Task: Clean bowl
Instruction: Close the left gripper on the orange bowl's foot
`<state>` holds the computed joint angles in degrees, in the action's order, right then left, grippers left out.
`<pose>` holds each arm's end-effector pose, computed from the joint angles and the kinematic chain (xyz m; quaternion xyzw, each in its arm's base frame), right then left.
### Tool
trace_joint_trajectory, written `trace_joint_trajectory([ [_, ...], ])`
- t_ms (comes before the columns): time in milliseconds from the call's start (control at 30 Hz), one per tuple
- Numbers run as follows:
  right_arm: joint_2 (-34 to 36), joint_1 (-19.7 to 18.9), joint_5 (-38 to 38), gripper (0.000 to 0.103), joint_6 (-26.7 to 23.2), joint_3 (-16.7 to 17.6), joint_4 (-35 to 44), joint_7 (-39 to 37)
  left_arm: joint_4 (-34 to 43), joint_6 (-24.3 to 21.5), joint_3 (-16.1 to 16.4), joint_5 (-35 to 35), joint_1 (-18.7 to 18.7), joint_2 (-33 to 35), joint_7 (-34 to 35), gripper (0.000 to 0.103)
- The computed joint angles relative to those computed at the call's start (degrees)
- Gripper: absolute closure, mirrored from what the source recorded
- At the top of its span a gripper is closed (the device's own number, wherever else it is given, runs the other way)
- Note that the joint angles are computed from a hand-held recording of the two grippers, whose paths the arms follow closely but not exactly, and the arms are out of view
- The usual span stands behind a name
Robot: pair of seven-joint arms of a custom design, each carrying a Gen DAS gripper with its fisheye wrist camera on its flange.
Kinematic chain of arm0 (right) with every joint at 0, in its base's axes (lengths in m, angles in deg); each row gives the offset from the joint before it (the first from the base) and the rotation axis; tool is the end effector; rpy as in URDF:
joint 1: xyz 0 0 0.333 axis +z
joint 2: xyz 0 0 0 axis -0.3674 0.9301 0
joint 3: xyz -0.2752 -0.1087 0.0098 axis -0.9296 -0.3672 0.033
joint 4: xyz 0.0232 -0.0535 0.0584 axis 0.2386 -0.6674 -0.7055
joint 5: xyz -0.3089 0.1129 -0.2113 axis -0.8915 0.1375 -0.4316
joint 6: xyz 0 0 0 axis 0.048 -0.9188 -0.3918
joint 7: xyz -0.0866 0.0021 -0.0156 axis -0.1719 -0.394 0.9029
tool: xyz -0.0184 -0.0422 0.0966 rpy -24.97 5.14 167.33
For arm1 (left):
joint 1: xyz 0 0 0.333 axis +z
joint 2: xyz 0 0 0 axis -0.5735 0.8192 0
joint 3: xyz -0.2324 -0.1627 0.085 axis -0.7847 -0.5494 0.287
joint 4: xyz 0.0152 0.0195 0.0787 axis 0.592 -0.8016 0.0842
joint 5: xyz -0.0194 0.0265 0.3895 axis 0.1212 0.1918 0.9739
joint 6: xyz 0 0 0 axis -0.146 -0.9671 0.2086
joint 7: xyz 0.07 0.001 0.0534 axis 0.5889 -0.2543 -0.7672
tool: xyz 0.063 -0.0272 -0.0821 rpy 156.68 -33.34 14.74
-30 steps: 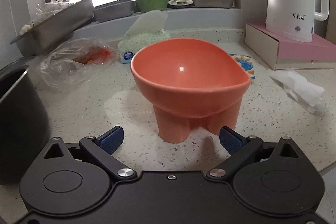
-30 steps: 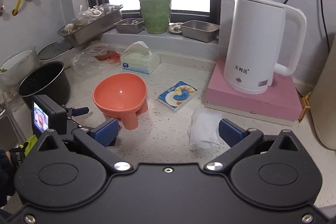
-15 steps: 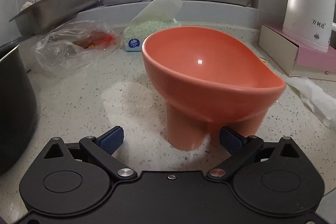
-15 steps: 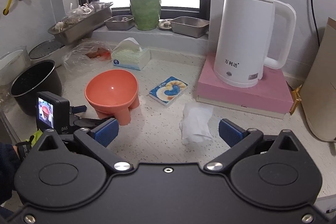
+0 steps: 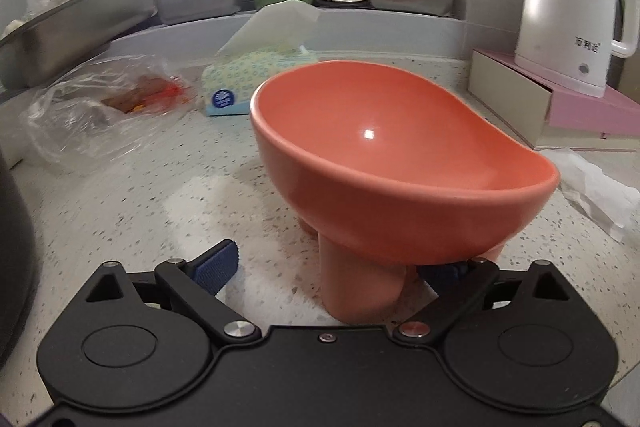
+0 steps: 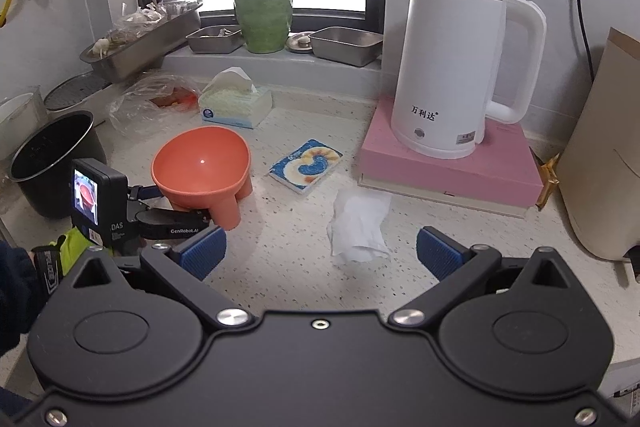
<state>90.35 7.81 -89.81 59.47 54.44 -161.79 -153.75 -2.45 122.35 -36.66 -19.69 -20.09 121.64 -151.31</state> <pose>0.4521 0.3420 0.3981 -0.5027 0.7558 -0.3416 0.2434 0.7104 -0.0813 0.2204 -0.3347 0.8229 -0.4194 0.1869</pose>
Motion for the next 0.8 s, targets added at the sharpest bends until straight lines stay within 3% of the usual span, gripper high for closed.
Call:
trace_joint_trajectory([
  [300, -0.2, 0.6, 0.7, 0.001, -1.6, 0.5, 0.0, 0.2, -1.3, -3.0, 0.3, 0.4, -0.6, -1.2, 0.9, 0.065],
  [667, 0.0, 0.9, 1.5, 0.001, -1.7, 0.7, 0.3, -0.3, -1.2, -3.5, 3.4, 4.8, -3.4, -2.2, -4.9, 0.065],
  [800, 0.7, 1.3, 2.7, 0.009, -2.2, 0.7, 1.1, -1.8, -1.5, -2.9, 3.1, 5.7, -3.2, -2.3, -5.9, 0.065],
])
